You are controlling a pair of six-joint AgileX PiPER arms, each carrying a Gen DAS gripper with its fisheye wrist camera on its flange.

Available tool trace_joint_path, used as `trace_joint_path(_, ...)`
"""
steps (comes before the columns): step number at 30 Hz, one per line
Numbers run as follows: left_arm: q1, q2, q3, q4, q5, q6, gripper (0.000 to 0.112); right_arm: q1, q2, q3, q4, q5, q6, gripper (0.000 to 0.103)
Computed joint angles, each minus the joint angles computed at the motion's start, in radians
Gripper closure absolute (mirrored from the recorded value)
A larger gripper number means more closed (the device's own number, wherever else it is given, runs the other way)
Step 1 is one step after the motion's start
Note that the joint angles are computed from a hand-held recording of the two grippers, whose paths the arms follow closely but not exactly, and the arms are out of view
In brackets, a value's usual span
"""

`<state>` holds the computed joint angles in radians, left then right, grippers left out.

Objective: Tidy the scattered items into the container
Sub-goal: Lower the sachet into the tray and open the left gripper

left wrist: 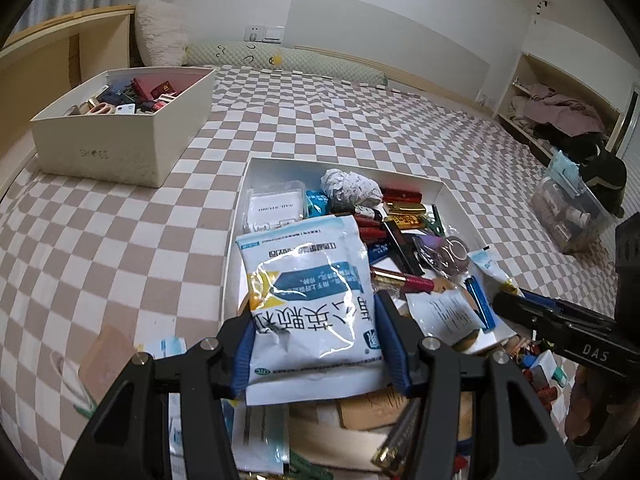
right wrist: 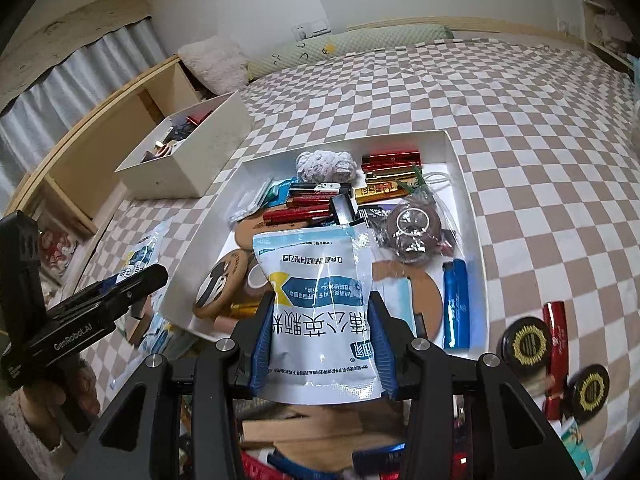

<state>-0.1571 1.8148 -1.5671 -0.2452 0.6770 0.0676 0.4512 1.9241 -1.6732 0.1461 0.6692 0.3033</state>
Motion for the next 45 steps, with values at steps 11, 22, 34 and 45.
trace_joint_path(11, 0.014, 0.136, -0.192, 0.007, 0.09, -0.007, 0.059, -0.009, 0.148, -0.228, -0.017, 0.098, 0.003, 0.059)
trace_joint_path(22, 0.004, 0.222, -0.3, 0.033, 0.153, -0.031, 0.059, 0.009, 0.195, -0.258, -0.085, 0.07, 0.051, 0.022)
trace_joint_path(34, 0.001, 0.346, -0.478, 0.068, 0.253, -0.045, 0.059, -0.008, 0.18, -0.227, -0.033, 0.069, 0.033, 0.022)
trace_joint_path(45, 0.0, 0.428, -0.624, 0.121, 0.314, -0.064, 0.052, -0.011, 0.174, -0.212, -0.032, 0.066, 0.035, 0.022)
